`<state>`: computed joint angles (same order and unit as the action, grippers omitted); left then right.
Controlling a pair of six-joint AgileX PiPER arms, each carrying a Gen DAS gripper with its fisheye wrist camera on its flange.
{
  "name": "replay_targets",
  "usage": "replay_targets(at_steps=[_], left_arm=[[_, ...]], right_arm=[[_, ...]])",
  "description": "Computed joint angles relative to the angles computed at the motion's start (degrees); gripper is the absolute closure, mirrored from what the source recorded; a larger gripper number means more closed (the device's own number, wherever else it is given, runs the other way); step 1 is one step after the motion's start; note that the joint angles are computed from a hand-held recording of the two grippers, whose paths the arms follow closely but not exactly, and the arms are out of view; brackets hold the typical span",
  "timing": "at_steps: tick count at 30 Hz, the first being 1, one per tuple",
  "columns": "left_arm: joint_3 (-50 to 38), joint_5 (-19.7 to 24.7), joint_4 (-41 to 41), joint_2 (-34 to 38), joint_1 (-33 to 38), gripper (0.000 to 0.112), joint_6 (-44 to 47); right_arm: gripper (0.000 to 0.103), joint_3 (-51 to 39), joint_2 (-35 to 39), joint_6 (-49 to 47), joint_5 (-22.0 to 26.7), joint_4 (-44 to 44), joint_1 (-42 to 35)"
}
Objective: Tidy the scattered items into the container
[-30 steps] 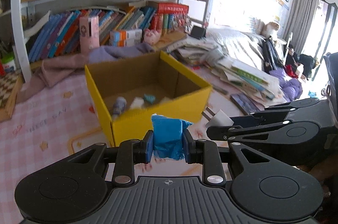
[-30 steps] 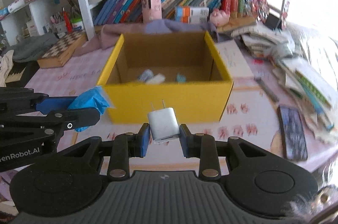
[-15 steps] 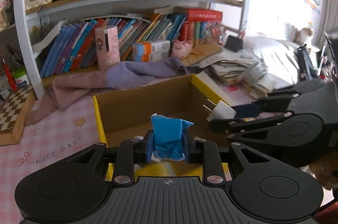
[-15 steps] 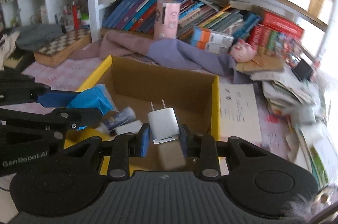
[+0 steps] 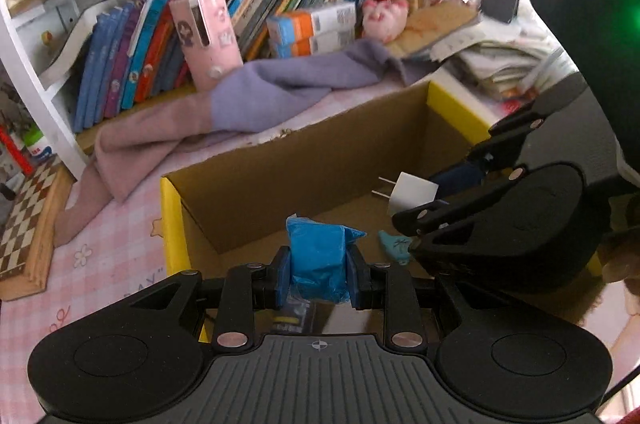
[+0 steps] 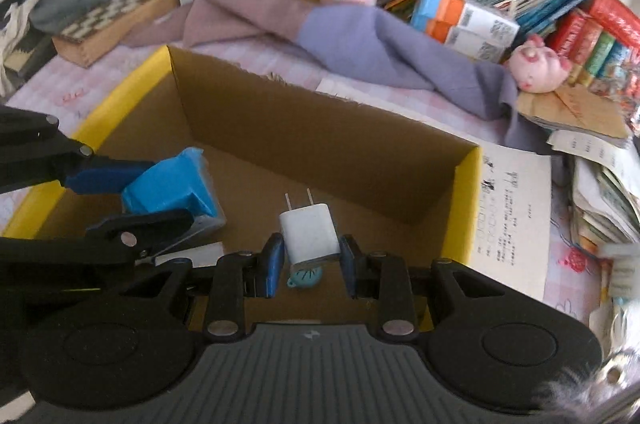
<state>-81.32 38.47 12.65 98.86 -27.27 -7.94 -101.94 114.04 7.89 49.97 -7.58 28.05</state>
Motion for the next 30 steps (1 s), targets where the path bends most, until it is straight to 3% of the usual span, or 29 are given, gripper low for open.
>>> replay_targets(at_steps=[8, 10, 13, 14, 15, 17, 24, 30], left_arm=[[-2.2, 1.4, 0.0, 3.1, 0.0, 0.082, -0.9], [-1.5, 1.0, 1.7, 2.8, -0.3, 0.081, -2.8], [0.6, -0.4, 5.9, 1.0, -0.9, 0.057, -7.7], [1.8, -1.3, 7.1, 0.0, -1.1, 0.042, -9.2], [2.9, -2.3, 8.1, -1.0, -1.1, 0.036, -10.6], [5.0, -4.1, 9.3, -3.5, -1.2, 0.035, -12.4], [11.9, -7.1, 14.1, -13.7, -2.7, 0.028, -19.0], [19.3, -5.0, 19.9, -24.8, -5.6, 0.024, -26.0]], right_arm=[[0.075, -5.1, 3.9, -4.0, 3.4, 1.6, -0.9], [0.069, -5.0, 3.7, -3.4, 3.0, 1.1, -0.9], [0.067, -3.8, 2.5, -2.5, 1.8, 0.3, -0.8], [0.064, -3.1, 1.7, -2.1, 1.2, 0.2, -0.8], [0.064, -1.9, 0.6, -1.3, 0.4, 0.0, -0.8], [0.063, 0.8, -2.0, 0.6, -1.4, -0.3, -0.7], [0.057, 12.5, -14.1, 13.7, -9.2, -8.5, 3.3], [0.056, 18.7, -21.6, 30.7, -9.8, -21.7, 10.7]])
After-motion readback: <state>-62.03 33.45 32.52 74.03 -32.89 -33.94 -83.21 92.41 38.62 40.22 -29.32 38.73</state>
